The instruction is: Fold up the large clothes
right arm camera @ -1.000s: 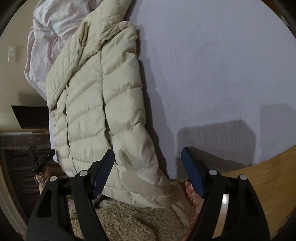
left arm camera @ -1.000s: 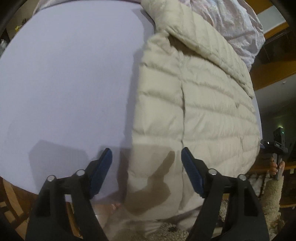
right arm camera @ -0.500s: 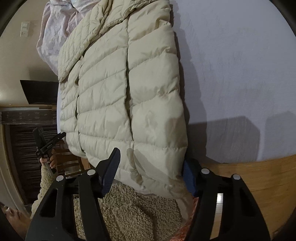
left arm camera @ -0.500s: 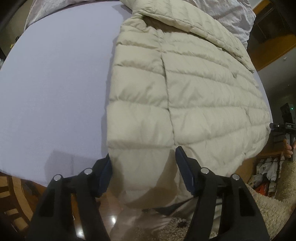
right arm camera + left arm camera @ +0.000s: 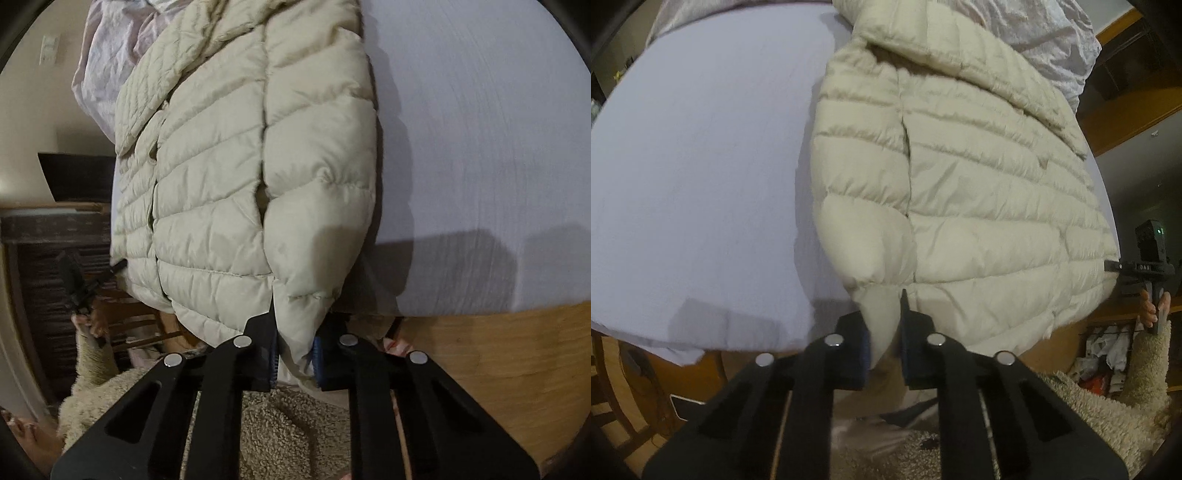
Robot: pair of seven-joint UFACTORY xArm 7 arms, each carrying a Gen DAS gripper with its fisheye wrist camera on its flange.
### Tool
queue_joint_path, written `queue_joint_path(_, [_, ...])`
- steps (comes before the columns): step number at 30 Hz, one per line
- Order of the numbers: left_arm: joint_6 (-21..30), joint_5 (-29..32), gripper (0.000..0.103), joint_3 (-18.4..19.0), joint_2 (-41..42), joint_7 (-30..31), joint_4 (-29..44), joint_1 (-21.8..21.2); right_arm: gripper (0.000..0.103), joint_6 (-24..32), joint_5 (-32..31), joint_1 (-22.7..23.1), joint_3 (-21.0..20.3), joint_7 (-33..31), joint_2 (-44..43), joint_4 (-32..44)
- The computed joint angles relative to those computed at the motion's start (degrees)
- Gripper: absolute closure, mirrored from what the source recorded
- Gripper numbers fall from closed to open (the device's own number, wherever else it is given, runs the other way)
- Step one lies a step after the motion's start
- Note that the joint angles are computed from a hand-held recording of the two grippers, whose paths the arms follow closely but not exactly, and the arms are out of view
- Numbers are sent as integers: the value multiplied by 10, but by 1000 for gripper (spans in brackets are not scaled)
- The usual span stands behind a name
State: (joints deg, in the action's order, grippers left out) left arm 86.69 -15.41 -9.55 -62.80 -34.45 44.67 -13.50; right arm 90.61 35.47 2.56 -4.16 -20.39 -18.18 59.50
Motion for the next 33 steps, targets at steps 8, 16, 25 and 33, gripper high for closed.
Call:
queue_joint_path(8, [-38, 53, 95, -11, 42, 1, 64, 30, 92, -40, 2, 11, 9, 4, 3, 61])
queue_joint_path(16, [-116, 117, 95, -23, 107, 14, 140, 60, 92, -155, -13, 29, 35, 49, 54, 148])
queue_joint_path(25, [-228, 185, 95, -30, 246, -8, 213, 102, 92, -318, -64, 44, 69, 141, 181, 258])
queue_joint_path(33, [-311, 233, 95, -14, 361, -45, 260, 116, 92, -398, -62, 39, 91, 221, 312, 376])
